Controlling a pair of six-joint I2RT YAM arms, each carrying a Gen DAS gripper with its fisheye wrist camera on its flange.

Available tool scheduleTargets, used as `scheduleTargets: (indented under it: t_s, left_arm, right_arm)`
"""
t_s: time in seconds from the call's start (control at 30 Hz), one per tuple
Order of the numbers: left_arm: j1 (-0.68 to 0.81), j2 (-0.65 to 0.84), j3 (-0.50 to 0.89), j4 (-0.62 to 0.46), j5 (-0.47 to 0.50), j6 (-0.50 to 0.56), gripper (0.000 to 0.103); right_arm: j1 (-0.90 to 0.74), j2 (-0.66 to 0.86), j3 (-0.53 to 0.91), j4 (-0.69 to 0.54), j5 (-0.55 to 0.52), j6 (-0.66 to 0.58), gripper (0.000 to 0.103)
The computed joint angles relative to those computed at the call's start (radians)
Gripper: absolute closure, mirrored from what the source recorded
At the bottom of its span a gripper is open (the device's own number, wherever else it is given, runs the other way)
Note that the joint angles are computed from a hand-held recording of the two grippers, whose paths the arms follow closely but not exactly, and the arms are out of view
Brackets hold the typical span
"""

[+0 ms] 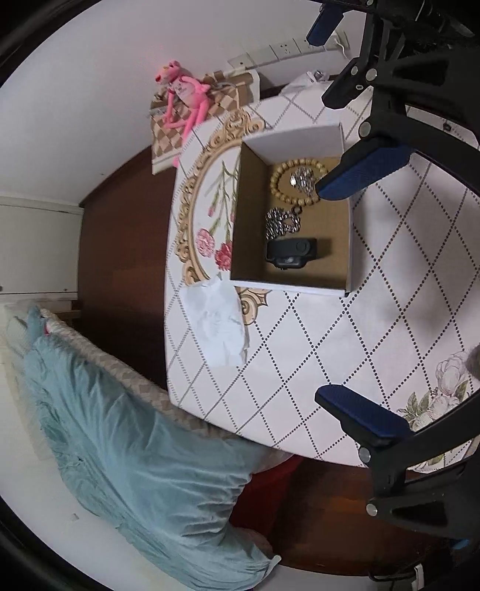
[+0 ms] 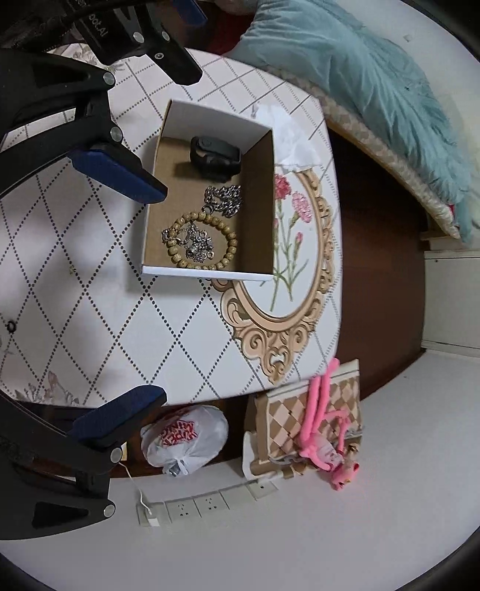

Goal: Organize jewelry
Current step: 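Grasp the second black ring with the right gripper while the left grasps the small gold charm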

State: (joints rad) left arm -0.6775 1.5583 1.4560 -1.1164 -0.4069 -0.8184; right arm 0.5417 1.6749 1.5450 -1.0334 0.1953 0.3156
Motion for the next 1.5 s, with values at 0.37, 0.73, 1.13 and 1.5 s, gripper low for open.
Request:
scheduleTargets:
  t_s: [0.37,0.73,1.13,1.5]
  left_arm:
    - [-0.161,-0.069,0.13,-0.187,-0.114,-0.13,0.001]
    - [-0.277,-0.069,0.265,-0.354,-0.195,-0.265,0.001]
    - [-0.34,-0.044,-0.049,-0.223,-0.106,-0.377,0.001]
    - [-0.398,0.11,-0.229,-0.018,0.092,-0.376,0.001]
  right_arm:
    - [0.062,-0.225,0.001,-0.097,0.076,0.046,0.003]
    - [0.116,-0.34,0.054,-0.182,0.11,0.095,0.003]
    - [-0.113,-0.547,-0.463,-0.071,-0.108,0.077,0.006]
    - [-0.091,-0.578,-0.914,0.23,-0.17,0.12,0.049]
